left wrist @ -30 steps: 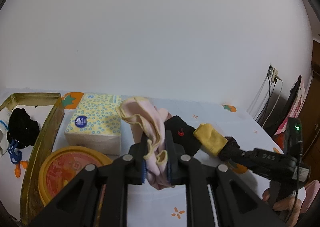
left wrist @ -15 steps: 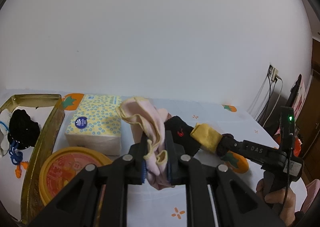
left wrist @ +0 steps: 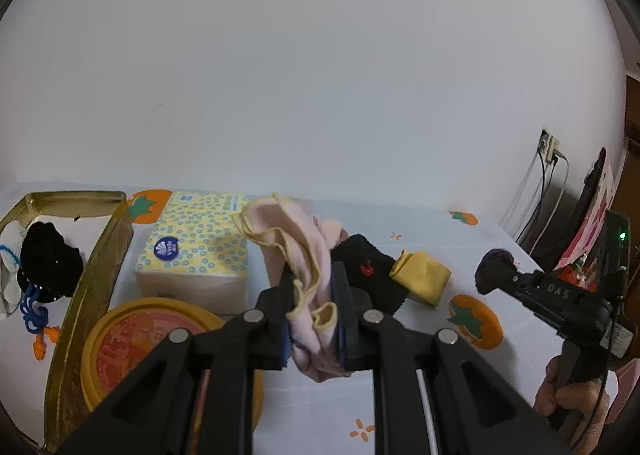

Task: Organize soft objects
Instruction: 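Carry the pink cloth and purple scrunchie over the gold tray with both tools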

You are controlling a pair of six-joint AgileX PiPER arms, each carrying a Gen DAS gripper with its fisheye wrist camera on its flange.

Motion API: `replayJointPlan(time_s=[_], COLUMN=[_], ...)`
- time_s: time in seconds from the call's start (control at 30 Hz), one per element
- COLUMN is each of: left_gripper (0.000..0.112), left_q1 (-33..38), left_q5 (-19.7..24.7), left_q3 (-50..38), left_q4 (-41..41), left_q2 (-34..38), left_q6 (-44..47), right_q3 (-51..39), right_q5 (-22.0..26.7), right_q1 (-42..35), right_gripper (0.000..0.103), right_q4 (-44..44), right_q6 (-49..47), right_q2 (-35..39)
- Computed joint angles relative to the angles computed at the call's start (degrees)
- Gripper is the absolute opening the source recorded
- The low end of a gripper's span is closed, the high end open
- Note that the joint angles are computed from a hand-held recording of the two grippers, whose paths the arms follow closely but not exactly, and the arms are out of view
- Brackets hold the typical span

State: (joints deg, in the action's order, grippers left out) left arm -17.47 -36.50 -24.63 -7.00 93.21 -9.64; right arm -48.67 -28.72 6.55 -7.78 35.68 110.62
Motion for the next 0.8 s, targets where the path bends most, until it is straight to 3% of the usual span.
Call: replayJointPlan(time_s=[0.1,0.2,0.4,0.53,0.8], left_gripper=[0.014,0.014,0.014,0.014,0.014], left_q1=[-0.87,-1.59,-4.62,-5.28,-7.90], left_q5=[-2.19,-4.12,-6.21,-7.14,-9.85], left_q3=[0.35,0.48,0.19,0.85,4.26], left_q4=[-0.89,-0.53,-6.48,-7.77,-11.29], left_q2=[0.73,1.92,3.44,3.04,0.66], left_q6=[2.15,2.93,8.91,10.17,13.72], right_q3=[3.20,5.44,6.35,6.39,8.57], right_q5=[-3.36,-6.68,-9.19,-9.13,-14.07], right_q1=[1.79,6.27,13.63,16.10,22.56], right_gripper=[0.026,0.026,0.026,0.026,0.026], right_q4=[6.67,18.81,34.51,38.14,47.25], right_q6=[-7.54,-19.17,-34.91,-37.67,-43.27], right_q2=[-2.32,-3.86,-4.83,-4.66,-5.16])
